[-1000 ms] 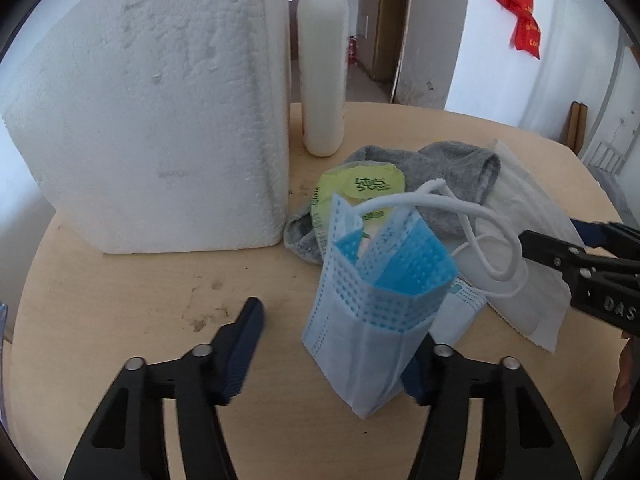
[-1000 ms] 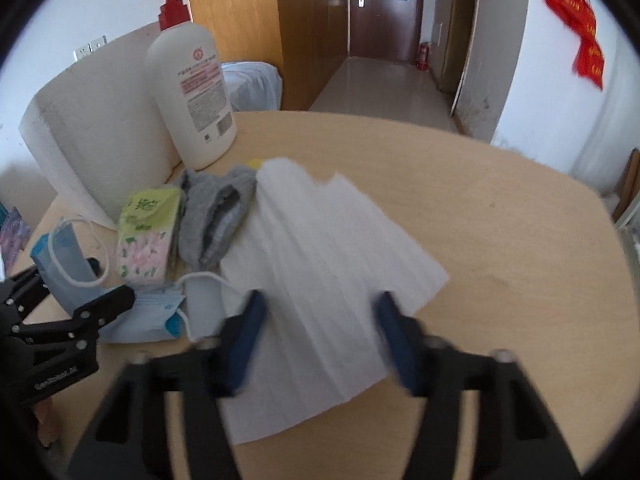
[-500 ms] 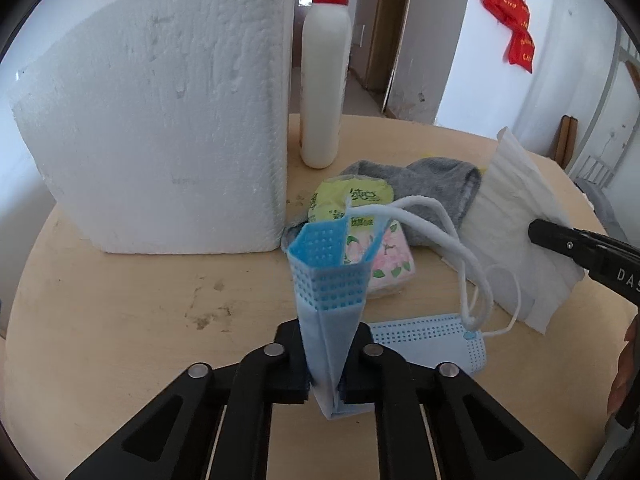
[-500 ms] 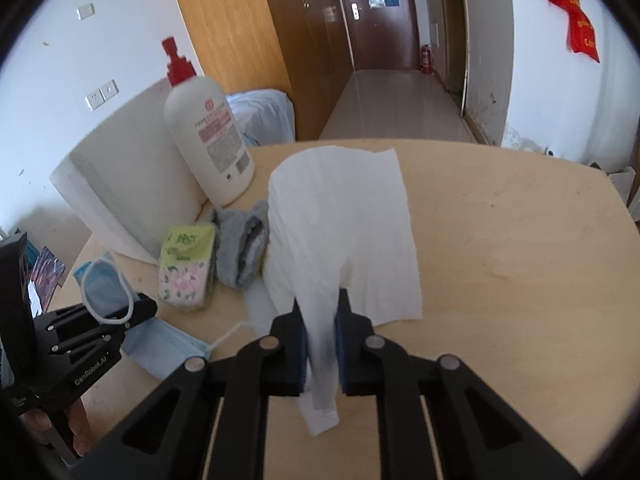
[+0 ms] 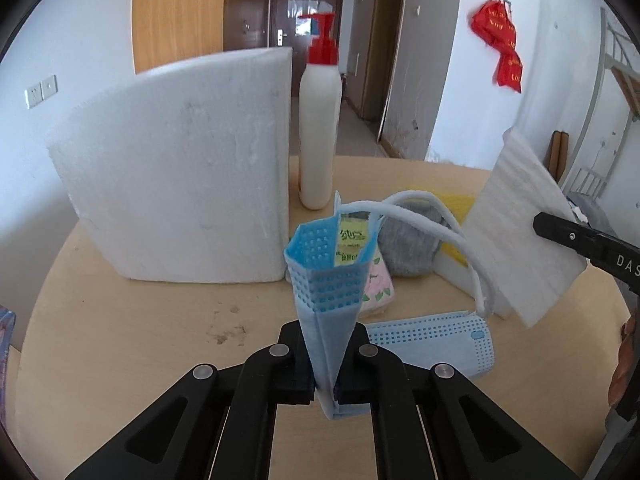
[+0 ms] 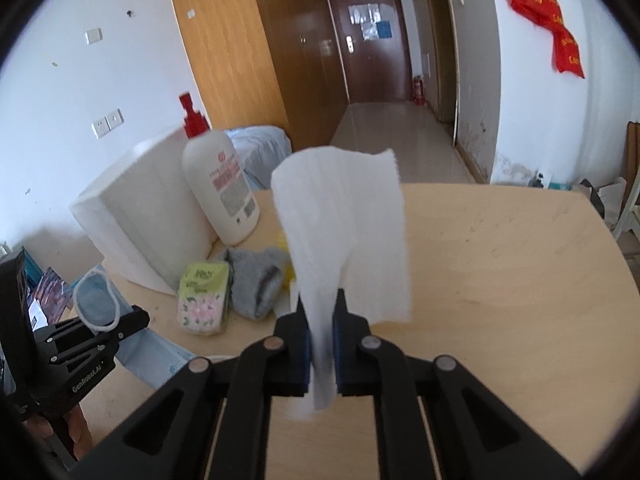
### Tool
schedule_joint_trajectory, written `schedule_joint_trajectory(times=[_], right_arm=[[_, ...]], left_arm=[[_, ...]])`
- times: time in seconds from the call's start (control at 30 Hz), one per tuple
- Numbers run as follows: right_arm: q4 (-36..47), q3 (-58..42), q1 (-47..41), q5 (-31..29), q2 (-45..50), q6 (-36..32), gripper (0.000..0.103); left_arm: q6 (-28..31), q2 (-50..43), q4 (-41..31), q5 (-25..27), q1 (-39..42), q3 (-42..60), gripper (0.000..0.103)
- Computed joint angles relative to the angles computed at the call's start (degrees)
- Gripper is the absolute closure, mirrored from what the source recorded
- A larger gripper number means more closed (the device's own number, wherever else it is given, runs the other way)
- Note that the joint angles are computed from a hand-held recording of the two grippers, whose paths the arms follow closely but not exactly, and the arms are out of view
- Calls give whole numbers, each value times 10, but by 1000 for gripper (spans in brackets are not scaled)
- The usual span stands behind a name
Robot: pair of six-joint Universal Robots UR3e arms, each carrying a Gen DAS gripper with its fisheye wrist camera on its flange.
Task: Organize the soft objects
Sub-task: 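Lift the mask and paper towel and carry both toward the white foam box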
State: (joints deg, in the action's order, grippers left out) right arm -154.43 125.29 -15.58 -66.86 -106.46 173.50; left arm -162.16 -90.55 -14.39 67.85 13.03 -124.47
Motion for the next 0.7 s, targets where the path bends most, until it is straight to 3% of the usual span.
schedule_joint_trajectory(times=[0.13,0.23,0.37,0.47,0.7], right_arm=[[-22,8,4,-3,-15,12,92],[-29,19,5,-2,-38,16,92],[-30,30,14,-15,-69,27,92],[-16,48,15,-14,-102,29,92],[82,88,-30,35,-258,10,92]], left_arm=[[9,35,-16,-20,20,-16,98],[-6,44,10,-15,10,-28,98],[3,114,-9,-33,38,-62,98],[-16,139,4,-19,22,-76,98],[18,296,-118,-70,87,-114,98]])
